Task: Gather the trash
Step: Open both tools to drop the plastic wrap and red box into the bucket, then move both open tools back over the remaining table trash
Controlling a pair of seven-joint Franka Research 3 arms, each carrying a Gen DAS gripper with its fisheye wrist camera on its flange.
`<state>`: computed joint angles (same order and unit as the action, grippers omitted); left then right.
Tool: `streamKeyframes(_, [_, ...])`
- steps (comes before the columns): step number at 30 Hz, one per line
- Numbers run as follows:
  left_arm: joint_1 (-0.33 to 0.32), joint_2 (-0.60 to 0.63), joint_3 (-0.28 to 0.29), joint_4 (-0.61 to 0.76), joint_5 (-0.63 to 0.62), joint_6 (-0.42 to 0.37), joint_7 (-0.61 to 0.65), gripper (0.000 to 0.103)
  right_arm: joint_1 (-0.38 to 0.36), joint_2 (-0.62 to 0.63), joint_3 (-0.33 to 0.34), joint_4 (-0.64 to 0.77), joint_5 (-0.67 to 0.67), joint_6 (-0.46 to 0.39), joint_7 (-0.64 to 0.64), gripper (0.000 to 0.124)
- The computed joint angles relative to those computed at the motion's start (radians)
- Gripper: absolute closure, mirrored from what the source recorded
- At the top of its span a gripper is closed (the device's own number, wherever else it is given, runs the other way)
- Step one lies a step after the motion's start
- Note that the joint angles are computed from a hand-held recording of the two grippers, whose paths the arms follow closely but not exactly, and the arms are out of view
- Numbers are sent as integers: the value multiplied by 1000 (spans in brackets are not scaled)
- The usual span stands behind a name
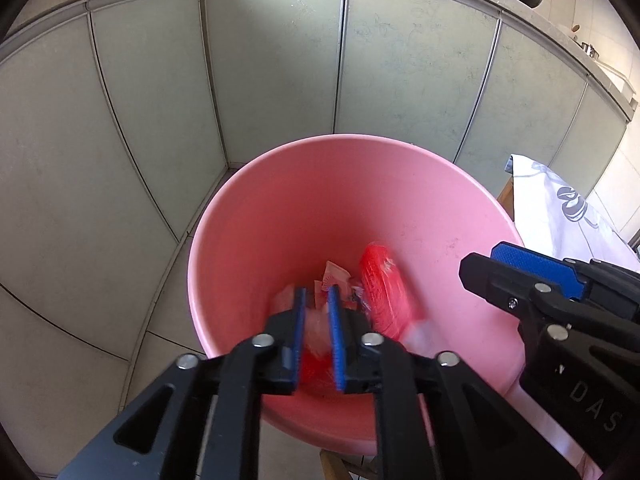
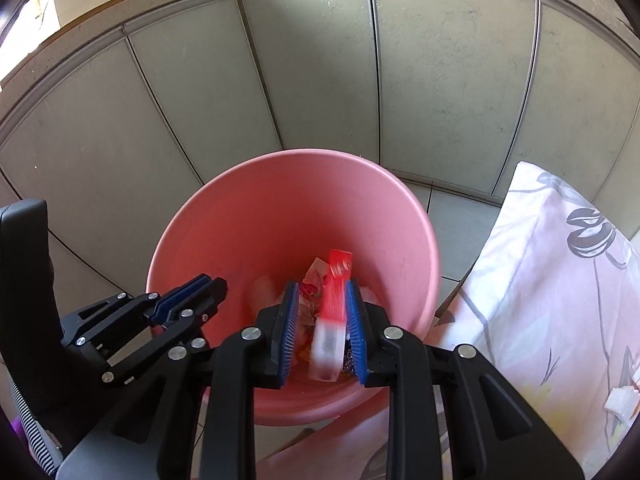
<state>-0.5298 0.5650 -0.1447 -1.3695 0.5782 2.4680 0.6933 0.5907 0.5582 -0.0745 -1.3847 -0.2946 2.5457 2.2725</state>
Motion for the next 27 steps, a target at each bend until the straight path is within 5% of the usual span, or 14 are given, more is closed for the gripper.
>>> streamKeyframes(6, [-1,-13,-2,-14,6,25,2,74,7,-20,-5,-25,-8,18,16,87])
streamKeyframes(27, [-12,-139,-29,-125,65,130,-21,74,13,-271,-7,-318,-269,112,298,87])
